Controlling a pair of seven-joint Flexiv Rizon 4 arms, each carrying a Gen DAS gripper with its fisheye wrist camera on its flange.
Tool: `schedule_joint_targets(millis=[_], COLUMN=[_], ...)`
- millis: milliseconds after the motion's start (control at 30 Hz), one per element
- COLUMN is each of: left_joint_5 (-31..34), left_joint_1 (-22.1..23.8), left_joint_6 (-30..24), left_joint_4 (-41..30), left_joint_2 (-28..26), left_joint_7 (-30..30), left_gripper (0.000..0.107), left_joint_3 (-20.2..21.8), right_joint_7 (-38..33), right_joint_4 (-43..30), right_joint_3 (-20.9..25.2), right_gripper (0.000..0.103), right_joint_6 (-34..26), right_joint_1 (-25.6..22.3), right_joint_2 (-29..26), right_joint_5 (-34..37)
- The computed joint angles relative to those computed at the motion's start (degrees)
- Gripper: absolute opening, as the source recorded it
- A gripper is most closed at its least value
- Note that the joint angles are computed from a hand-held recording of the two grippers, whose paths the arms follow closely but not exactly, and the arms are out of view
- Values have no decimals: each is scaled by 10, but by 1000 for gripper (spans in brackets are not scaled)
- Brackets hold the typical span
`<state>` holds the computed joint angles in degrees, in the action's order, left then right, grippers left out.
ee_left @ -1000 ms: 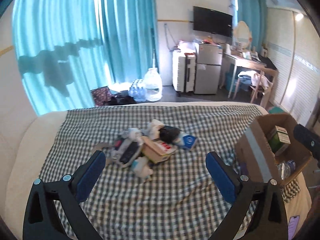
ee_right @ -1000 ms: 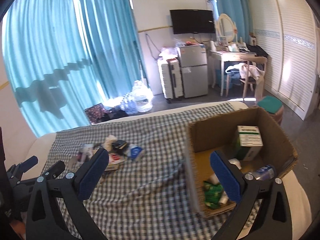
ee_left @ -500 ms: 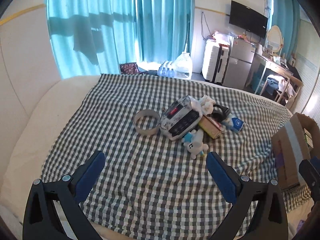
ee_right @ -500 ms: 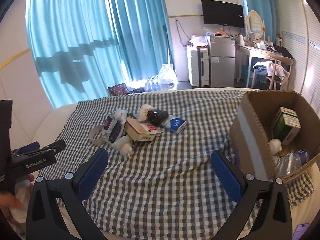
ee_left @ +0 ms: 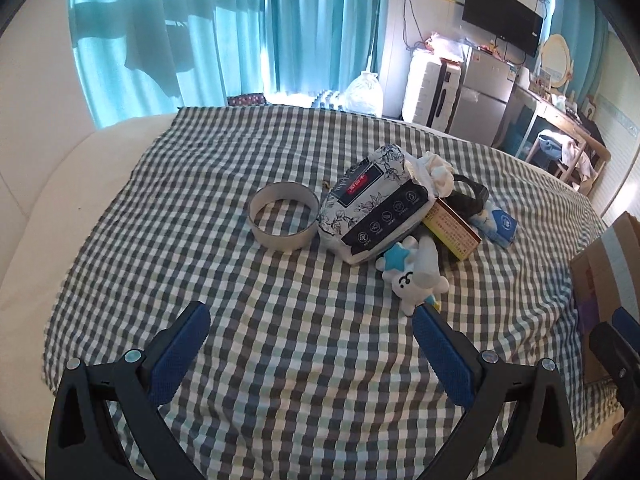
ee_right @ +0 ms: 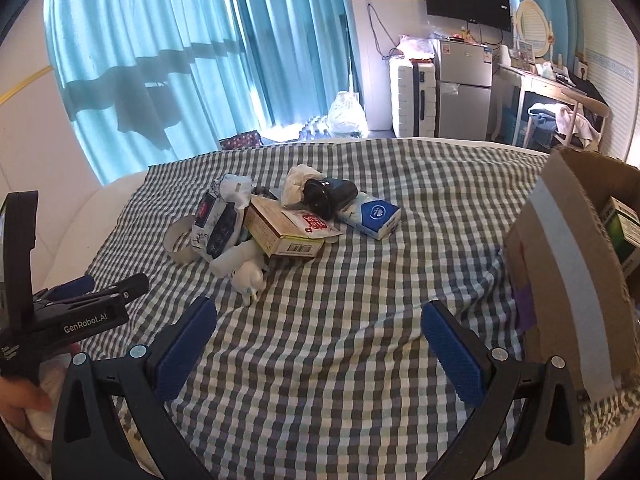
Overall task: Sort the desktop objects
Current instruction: 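Withdraw both grippers from the box back over the bedspread, then grasp the patterned snack bag with the left gripper while the right grasps the tan medicine box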
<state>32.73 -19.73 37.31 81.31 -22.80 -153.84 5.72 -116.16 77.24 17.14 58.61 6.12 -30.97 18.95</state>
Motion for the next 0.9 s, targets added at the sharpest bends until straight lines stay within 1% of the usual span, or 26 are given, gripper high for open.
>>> schedule_joint_targets(millis=[167,233,367,400,500,533,567,600,633,733,833,900], left_joint_5=[-9,-19,-38,-46,-68,-77,-94,-109,-114,-113,-127,-132], left_joint_1=[15,23,31,34,49,57,69,77,75,56,47,45], left_joint_6=[4,22,31,41,111,146,174,179,176,164,151,150], left_joint_4=[-44,-56,-97,-102,-110,-108,-105,-108,-111,-116,-122,-132], left_joint_2=[-45,-61,-97,-102,-118,-123,-129,-136,-141,-152,-163,-173], left_joint_7=[44,65,100,104,128,146,180,217,239,269,251,232], left_gripper=[103,103,103,103,103,103,103,103,103,103,103,103], left_joint_3=[2,4,14,15,14,10,-1,-10,-8,19,39,49], right_joint_7=[30,45,65,72,88,89,88,84,82,72,70,68], right_joint_4=[-77,-105,-152,-158,-164,-160,-154,-145,-140,-136,-155,-179], right_joint_3=[-4,-14,-18,-17,-22,-25,-30,-34,-35,-27,-15,-4], right_gripper=[103,103,103,103,103,103,103,103,103,103,103,103], right_joint_6=[-43,-50,-58,-59,-59,-54,-47,-38,-31,-26,-42,-68], right_joint_1=[15,29,42,43,48,50,53,56,57,52,47,45], right_joint_2=[-55,-78,-117,-122,-133,-133,-133,-132,-132,-134,-146,-159], right_joint_5=[-6,-22,-40,-40,-48,-55,-64,-75,-82,-93,-88,-80])
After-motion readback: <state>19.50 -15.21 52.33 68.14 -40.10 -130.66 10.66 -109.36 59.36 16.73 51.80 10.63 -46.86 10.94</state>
